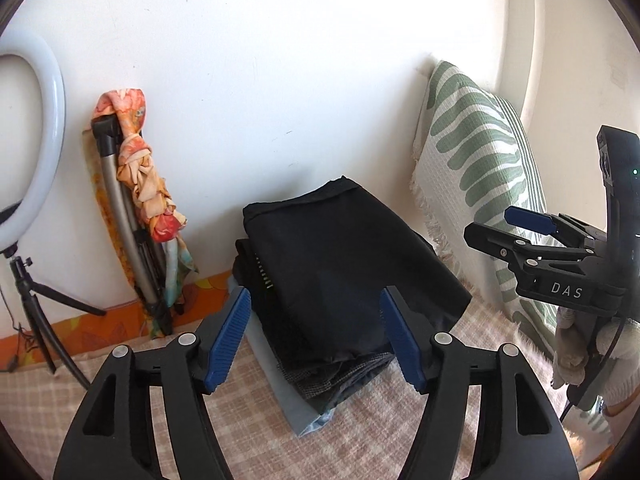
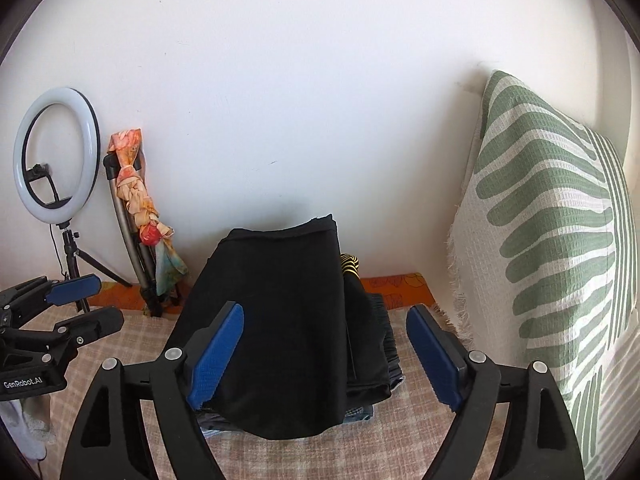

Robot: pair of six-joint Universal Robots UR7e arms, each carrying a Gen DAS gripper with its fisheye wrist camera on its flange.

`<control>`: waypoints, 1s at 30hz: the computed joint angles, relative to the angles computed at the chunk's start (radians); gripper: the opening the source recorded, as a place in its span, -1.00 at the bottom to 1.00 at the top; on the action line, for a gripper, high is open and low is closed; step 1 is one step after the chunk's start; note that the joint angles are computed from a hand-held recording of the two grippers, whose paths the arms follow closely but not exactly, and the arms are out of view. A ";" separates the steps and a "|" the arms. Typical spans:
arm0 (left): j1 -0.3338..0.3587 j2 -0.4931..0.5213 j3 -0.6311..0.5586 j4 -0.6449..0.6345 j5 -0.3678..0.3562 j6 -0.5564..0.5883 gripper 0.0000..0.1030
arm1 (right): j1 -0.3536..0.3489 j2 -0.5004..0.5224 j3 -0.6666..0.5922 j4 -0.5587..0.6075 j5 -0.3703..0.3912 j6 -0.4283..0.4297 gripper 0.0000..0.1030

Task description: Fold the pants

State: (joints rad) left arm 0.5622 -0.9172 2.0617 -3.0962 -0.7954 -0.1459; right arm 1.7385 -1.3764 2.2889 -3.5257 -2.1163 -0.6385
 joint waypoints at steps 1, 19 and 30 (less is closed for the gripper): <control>-0.020 -0.017 0.030 -0.006 0.018 -0.011 0.37 | 0.013 -0.014 0.027 -0.015 -0.008 0.006 0.75; -0.324 -0.299 0.431 0.128 0.078 -0.426 0.56 | 0.216 -0.055 0.365 -0.336 -0.190 0.083 1.00; -0.423 -0.360 0.507 0.305 0.128 -0.636 0.58 | 0.250 -0.012 0.439 -0.454 -0.242 0.101 1.00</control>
